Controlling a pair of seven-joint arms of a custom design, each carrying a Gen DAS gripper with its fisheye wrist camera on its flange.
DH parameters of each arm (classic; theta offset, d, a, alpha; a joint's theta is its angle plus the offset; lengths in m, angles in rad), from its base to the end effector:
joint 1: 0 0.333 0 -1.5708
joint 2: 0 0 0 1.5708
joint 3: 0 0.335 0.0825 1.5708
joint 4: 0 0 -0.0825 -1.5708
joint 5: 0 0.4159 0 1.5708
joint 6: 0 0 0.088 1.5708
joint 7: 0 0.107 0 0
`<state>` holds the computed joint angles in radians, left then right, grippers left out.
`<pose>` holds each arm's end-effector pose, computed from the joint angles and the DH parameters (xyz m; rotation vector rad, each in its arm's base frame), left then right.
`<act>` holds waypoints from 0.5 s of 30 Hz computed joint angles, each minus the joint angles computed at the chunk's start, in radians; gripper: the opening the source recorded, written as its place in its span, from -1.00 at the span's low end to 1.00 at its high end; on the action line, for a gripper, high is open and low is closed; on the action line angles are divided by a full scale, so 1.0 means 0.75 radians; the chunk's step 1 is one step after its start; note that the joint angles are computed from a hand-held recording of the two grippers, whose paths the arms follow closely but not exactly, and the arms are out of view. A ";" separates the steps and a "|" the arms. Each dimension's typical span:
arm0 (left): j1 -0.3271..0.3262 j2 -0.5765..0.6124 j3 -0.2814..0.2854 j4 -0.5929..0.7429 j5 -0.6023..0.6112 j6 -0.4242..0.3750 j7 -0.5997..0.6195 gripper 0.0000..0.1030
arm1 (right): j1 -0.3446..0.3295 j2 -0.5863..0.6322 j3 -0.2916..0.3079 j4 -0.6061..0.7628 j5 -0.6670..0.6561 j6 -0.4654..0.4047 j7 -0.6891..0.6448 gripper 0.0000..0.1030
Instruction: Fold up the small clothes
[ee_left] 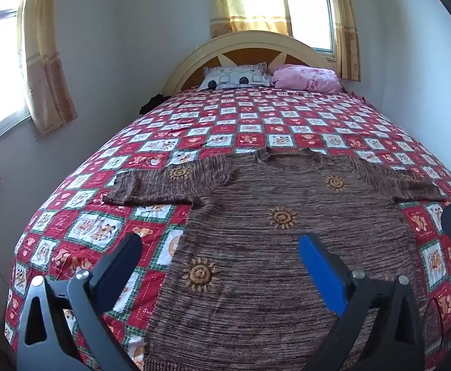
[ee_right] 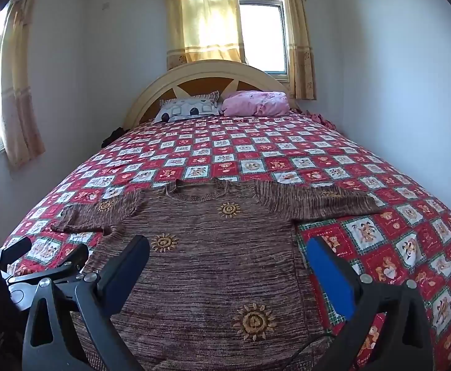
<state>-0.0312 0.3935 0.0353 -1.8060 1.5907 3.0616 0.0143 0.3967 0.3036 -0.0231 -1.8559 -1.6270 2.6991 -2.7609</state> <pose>0.6807 -0.0786 0.3638 -1.6261 1.6244 -0.7376 0.6216 0.2810 0.3893 -1.4249 1.7197 -0.9786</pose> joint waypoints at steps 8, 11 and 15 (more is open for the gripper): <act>-0.005 0.006 -0.004 0.012 0.069 -0.019 -0.056 1.00 | -0.003 0.001 0.000 -0.003 0.017 0.007 -0.002 0.98; 0.001 0.007 -0.014 0.014 0.106 -0.028 -0.083 1.00 | -0.004 0.002 -0.002 -0.003 0.023 0.009 -0.007 0.98; 0.011 0.010 -0.026 0.016 0.128 -0.031 -0.094 1.00 | -0.006 0.010 -0.003 0.002 0.036 0.021 -0.017 0.98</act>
